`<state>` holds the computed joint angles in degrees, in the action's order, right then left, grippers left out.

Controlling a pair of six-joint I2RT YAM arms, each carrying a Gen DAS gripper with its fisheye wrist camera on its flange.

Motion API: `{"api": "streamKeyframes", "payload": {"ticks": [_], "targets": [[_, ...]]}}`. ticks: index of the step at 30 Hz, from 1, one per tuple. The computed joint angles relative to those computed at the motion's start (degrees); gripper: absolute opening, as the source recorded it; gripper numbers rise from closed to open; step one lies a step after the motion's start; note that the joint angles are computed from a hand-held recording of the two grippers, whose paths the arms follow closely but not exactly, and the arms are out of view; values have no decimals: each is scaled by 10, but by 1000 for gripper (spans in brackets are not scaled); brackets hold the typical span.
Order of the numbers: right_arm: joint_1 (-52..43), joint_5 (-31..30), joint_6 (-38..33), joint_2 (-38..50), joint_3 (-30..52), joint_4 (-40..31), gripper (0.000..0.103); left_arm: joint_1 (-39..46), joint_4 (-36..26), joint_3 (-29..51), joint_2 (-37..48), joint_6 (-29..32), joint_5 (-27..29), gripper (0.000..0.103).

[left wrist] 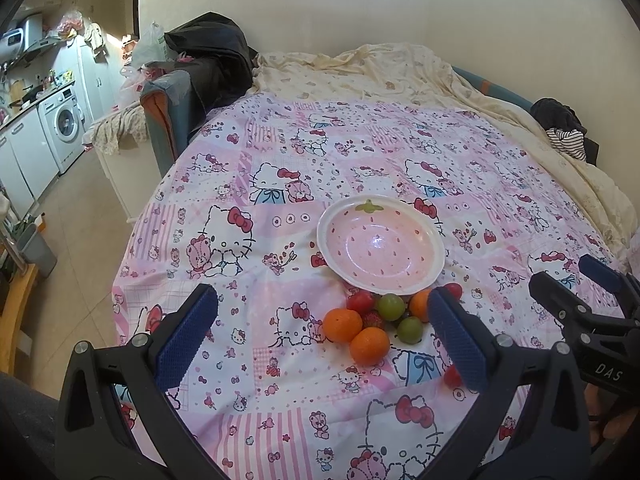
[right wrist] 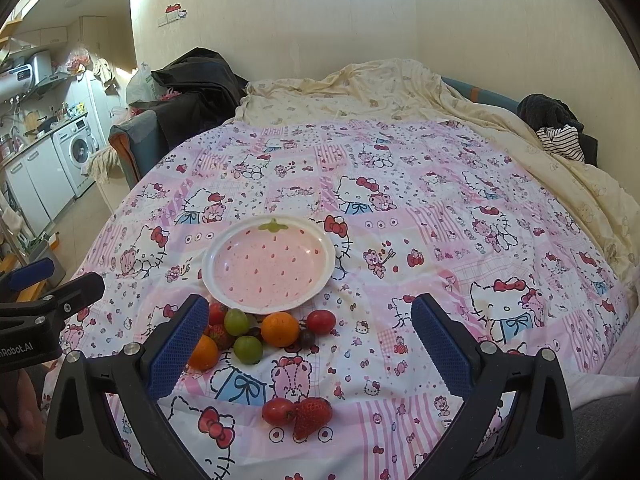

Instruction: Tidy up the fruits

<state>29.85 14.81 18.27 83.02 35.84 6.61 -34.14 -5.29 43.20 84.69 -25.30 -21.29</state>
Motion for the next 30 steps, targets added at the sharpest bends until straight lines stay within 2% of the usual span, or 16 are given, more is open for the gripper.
{"api": "streamKeyframes", "payload": {"ticks": [30], "targets": [[-2,-2,1,-5,5,-11,103,5,0,-3,-2,1,-1,103]]}}
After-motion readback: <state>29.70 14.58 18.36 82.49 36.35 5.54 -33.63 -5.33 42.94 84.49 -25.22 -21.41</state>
